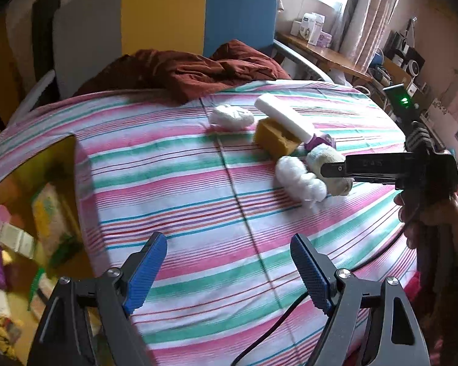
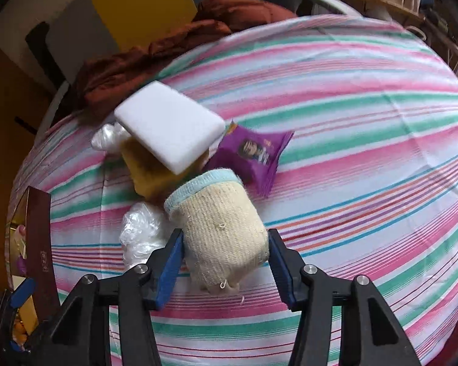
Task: Organize objects
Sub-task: 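Grasp the knit cylinder with the right tool while the left tool grasps the clear plastic bag, then carry the clear bag and knit cylinder into the gold tray and release both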
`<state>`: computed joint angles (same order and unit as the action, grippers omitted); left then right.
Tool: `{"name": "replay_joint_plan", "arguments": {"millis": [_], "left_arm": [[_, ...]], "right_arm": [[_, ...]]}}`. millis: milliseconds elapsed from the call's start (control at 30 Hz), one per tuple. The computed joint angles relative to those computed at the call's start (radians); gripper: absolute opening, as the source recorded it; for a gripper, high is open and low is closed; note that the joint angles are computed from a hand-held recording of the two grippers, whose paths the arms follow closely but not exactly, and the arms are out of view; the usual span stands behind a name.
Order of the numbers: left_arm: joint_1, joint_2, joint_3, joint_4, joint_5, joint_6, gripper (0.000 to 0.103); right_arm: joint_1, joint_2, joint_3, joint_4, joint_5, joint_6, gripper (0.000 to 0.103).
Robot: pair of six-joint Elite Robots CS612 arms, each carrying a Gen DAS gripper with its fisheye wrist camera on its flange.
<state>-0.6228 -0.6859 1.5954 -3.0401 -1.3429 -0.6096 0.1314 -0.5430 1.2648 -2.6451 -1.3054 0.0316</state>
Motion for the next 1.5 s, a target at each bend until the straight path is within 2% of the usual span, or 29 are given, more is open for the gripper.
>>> {"name": "replay_joint_plan", "arguments": {"millis": [200,300,633,733,800,867,1133,1300,1500], "left_arm": [[0.016,0.041,-0.085,0.071,-0.067,-0.023,0.082],[0.019,0.063,-0.13,0.102,-0.087,-0.029,0.081],[0.023,0.149,-0.3,0.146,-0.145,-0.013,0.08],[0.027,0.183,-0.365,0.224,-0.168,-0.008,0.07],[0.026,0.207,-0.405,0.289,-0.163,-0.001,0.051],[0.011,0.208,-0.4,0.283,-0.073,0.034,0.038],[0.015,0.202,-0.374,0.243,-0.093,0.094,0.036],[0.009,0.179,-0.314,0.19,-0.073,0.097,0.035],[-0.006,0.149,-0.228,0.123,-0.018,0.102,0.035]], "right_arm": [[-0.01,-0.018,0.044,-0.126,0.01,0.05,0.054],[-0.012,-0.017,0.043,-0.141,-0.02,0.086,0.054],[-0.021,-0.016,0.05,-0.187,0.001,0.113,0.054],[-0.024,-0.017,0.056,-0.213,-0.005,0.127,0.054],[-0.026,-0.016,0.054,-0.214,0.007,0.134,0.054],[-0.027,-0.015,0.053,-0.211,0.02,0.127,0.054],[-0.025,-0.012,0.049,-0.212,0.088,0.07,0.054],[-0.019,-0.011,0.045,-0.203,0.098,0.022,0.054],[-0.011,-0.013,0.048,-0.209,0.1,-0.026,0.054]]}}
